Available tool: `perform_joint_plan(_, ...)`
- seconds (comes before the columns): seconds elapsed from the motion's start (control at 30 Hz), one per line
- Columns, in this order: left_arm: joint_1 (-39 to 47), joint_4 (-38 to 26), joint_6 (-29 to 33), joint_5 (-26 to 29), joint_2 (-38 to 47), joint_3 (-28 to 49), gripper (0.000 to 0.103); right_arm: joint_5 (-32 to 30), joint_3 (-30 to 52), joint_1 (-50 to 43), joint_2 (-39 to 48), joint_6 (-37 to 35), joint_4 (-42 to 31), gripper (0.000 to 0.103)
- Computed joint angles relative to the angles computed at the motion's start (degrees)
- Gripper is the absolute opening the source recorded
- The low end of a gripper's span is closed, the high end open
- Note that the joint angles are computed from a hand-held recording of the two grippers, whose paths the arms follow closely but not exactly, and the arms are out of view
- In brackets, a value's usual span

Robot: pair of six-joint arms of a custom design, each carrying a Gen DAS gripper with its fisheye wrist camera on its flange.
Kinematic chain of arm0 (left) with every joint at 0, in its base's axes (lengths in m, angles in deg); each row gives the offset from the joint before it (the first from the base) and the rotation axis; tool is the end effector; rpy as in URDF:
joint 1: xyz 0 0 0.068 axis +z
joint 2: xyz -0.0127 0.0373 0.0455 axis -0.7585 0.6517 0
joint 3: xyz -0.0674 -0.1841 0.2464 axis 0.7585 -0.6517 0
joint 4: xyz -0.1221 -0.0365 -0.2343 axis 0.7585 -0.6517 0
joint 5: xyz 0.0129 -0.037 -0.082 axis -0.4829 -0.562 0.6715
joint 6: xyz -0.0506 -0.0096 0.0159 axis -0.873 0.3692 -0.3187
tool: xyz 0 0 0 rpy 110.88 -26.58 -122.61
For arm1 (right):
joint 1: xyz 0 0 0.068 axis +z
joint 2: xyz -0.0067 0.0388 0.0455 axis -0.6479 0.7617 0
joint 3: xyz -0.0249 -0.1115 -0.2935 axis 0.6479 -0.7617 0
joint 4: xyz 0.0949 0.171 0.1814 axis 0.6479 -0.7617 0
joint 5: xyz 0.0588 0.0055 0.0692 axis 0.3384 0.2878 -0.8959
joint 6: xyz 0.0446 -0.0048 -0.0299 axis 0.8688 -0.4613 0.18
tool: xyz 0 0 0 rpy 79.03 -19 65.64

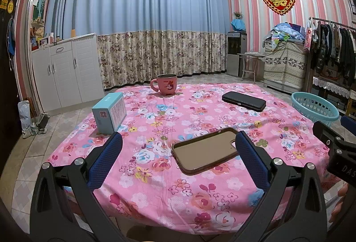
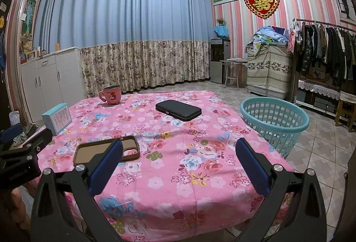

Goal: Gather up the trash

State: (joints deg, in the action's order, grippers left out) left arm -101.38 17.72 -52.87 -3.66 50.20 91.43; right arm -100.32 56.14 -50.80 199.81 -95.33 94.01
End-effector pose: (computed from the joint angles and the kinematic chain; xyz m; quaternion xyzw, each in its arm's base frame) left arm 0.1433 -0.1301 0.0819 -0.2072 0.7969 0.1639 0.5433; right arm 0.2597 -0.0275 0.0632 -0.1616 0.7983 0.1468 0.5613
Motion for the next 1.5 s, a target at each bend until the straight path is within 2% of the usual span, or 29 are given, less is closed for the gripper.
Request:
perform_joint_plan(0.4, 0.3, -1.6, 0.4, -0.7, -1.8, 0.0, 0.098, -0.4, -0.1, -0.3, -0.6, 0.1, -0.3, 0.099)
perform_joint_plan(0.53, -0.4, -4.0, -1.4, -1.3, -1.8, 0.7, 0.098, -0.4, -0.1, -0.4, -0.6, 0.0, -0.2, 0.099)
perform_joint_plan(0.9, -0.4, -5.3, -1.9, -1.2, -1.9, 1.0, 0.098, -0.4, -0.2, -0.6, -0.8, 0.2, -0.2, 0.099)
perform_joint_plan(1.5, 0.1, -1.8, 0.5, -1.2, -2.2, -0.2, 0.098, -0.8, 0.9, -1.3, -0.9, -0.2, -1.5, 0.099)
